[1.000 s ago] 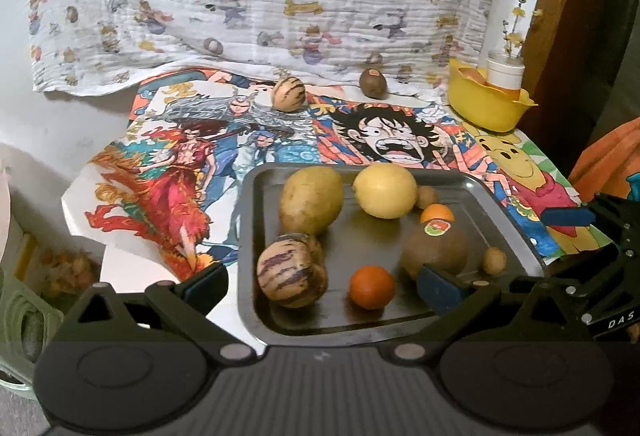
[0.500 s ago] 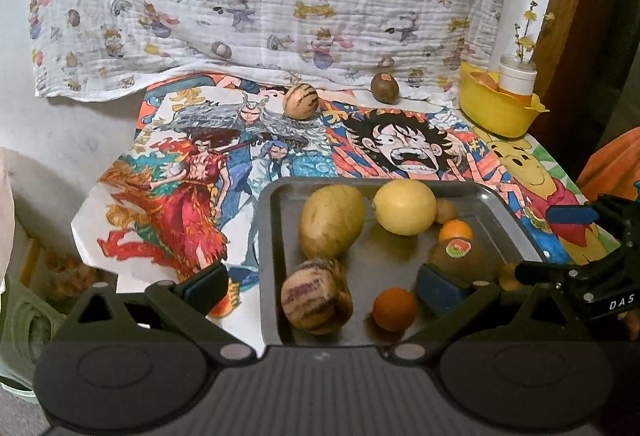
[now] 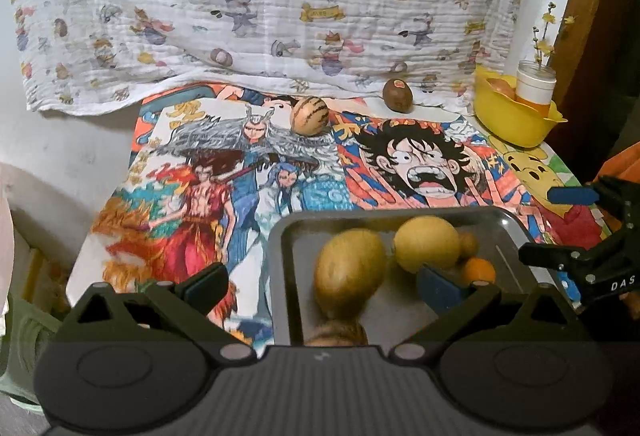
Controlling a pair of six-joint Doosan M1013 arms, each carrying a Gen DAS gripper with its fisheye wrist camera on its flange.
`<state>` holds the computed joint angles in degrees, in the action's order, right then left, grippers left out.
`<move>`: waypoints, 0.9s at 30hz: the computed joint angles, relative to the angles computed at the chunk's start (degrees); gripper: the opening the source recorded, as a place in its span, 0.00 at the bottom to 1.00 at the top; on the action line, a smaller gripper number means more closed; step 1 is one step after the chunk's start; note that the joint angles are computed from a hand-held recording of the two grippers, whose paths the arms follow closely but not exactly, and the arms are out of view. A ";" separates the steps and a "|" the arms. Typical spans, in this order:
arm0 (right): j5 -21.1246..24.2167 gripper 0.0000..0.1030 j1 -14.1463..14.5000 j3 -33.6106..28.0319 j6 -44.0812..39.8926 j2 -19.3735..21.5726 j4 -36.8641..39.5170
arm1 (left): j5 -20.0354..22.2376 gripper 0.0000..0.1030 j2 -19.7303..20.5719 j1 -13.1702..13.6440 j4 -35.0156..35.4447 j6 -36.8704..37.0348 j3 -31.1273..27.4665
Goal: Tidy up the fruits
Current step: 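Withdraw both grippers from the tray toward the last fruits, then grasp the stickered kiwi with the right gripper while the left grasps the striped pepino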
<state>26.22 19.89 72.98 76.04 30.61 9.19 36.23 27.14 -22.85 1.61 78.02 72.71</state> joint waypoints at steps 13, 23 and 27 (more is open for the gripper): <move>13.48 0.99 -2.71 -18.30 2.37 8.65 2.69 | 6.20 0.99 8.43 0.62 -0.02 8.41 -14.97; 25.47 0.99 -3.55 -38.56 13.03 19.63 -3.33 | 11.74 0.99 17.01 2.06 -3.13 12.53 -28.04; 30.69 0.99 -3.80 -48.24 18.02 25.43 -5.05 | 13.52 0.99 20.43 2.73 -4.35 13.24 -32.81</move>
<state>56.90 16.09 24.74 94.06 56.04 4.13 49.75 47.57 -20.12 -2.74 91.26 39.90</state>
